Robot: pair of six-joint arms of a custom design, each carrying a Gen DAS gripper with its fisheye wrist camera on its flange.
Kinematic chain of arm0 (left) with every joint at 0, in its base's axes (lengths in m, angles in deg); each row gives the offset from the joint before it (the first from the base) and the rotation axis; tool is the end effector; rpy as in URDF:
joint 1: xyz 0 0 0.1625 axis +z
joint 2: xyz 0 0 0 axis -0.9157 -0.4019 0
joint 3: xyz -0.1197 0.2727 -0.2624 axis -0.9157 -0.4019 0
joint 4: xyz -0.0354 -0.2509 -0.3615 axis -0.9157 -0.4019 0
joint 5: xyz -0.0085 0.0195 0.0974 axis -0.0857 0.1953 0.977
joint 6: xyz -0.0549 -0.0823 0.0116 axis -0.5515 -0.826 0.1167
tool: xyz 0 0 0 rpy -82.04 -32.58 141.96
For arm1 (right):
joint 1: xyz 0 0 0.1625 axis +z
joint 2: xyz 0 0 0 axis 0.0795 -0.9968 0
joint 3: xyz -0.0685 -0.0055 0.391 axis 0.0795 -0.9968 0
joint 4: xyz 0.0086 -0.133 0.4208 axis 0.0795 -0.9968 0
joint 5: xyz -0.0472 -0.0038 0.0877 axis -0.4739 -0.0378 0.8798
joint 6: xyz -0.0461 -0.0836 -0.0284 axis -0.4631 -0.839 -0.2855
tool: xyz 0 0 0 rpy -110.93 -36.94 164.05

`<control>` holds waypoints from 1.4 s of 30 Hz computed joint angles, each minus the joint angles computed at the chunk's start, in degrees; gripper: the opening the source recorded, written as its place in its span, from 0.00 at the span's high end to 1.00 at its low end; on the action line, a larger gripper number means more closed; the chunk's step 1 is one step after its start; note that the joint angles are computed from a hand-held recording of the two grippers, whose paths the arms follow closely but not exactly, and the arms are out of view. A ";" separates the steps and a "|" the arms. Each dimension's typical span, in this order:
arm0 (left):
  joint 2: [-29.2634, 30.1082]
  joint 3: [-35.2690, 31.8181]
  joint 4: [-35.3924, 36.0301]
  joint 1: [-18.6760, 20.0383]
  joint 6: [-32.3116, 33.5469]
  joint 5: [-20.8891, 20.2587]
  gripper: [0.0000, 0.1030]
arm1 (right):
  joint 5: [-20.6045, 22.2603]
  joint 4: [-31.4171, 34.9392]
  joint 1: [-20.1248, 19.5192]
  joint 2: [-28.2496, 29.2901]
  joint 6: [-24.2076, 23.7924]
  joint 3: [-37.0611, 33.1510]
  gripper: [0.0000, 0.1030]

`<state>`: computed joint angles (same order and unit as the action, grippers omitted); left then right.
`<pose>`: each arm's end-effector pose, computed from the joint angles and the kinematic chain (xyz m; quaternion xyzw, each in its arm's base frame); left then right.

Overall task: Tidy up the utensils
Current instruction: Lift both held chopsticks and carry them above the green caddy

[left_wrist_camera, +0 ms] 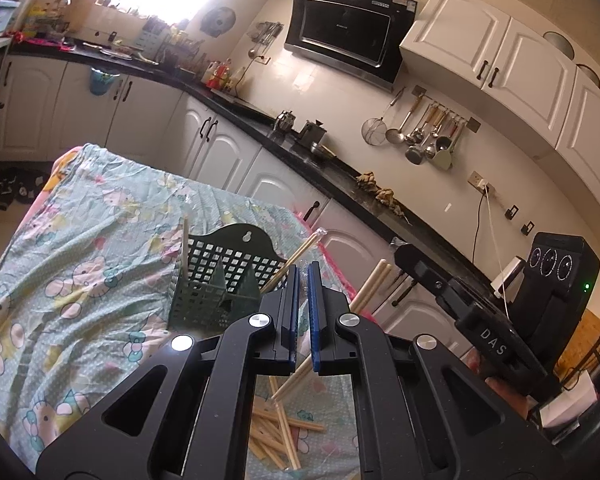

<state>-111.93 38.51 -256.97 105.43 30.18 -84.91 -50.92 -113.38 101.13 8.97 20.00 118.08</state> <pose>-0.2974 -0.4932 0.2490 0.1537 0.8595 -0.4849 0.0505 0.2954 -0.5445 0.2902 0.4489 -0.7957 0.3994 0.0763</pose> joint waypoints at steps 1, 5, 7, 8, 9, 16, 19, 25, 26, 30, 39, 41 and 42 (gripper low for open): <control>0.06 -0.15 -0.07 -0.07 0.14 -0.08 0.98 | 0.23 -0.18 0.00 -0.07 -0.07 0.05 0.95; 0.47 -0.95 -0.17 -0.22 0.97 -0.43 0.98 | 1.20 -0.53 0.07 -0.24 -0.05 0.10 0.95; 0.67 -1.51 -0.09 -0.21 1.38 -0.63 0.98 | 1.62 -0.73 0.08 -0.27 -0.31 -0.06 0.95; 0.79 -1.83 -0.16 -0.17 1.75 -0.77 0.98 | 1.72 -0.84 0.14 -0.22 -0.33 -0.21 0.95; 1.01 -2.27 -0.33 -0.15 2.21 -0.83 0.98 | 1.89 -0.87 0.15 -0.16 -0.34 -0.42 0.95; 2.33 -5.76 -0.51 -0.17 4.72 -0.91 0.98 | 1.97 -0.75 1.13 1.50 -0.45 -3.70 0.95; 2.72 -7.32 -0.51 -0.21 6.12 -0.67 0.98 | 1.39 -1.03 1.85 2.61 -1.32 -5.72 0.96; 3.57 -10.66 -0.16 -0.49 9.01 0.23 0.98 | -0.09 -1.57 2.88 5.02 -2.39 -10.15 0.96; 3.79 -11.25 -0.14 -0.50 9.50 0.34 0.98 | -0.39 -1.85 3.05 5.51 -2.61 -10.95 0.96; 4.76 -13.51 0.48 -0.26 10.87 0.84 0.98 | -1.15 -2.56 3.43 7.12 -3.15 -13.64 0.96; 7.84 -17.13 1.58 1.20 12.93 2.80 0.98 | -2.90 -3.53 3.84 11.10 -3.26 -19.42 0.96; 8.30 -17.40 1.55 1.62 12.90 2.60 0.98 | -3.27 -3.59 3.69 11.94 -3.09 -20.41 0.95; 8.61 -17.50 1.73 2.00 12.53 2.41 0.98 | -3.53 -3.54 3.58 12.50 -3.10 -21.07 0.96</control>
<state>-103.31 21.01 -255.24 107.43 42.71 -82.50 -54.45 -116.93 104.70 21.47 16.90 97.01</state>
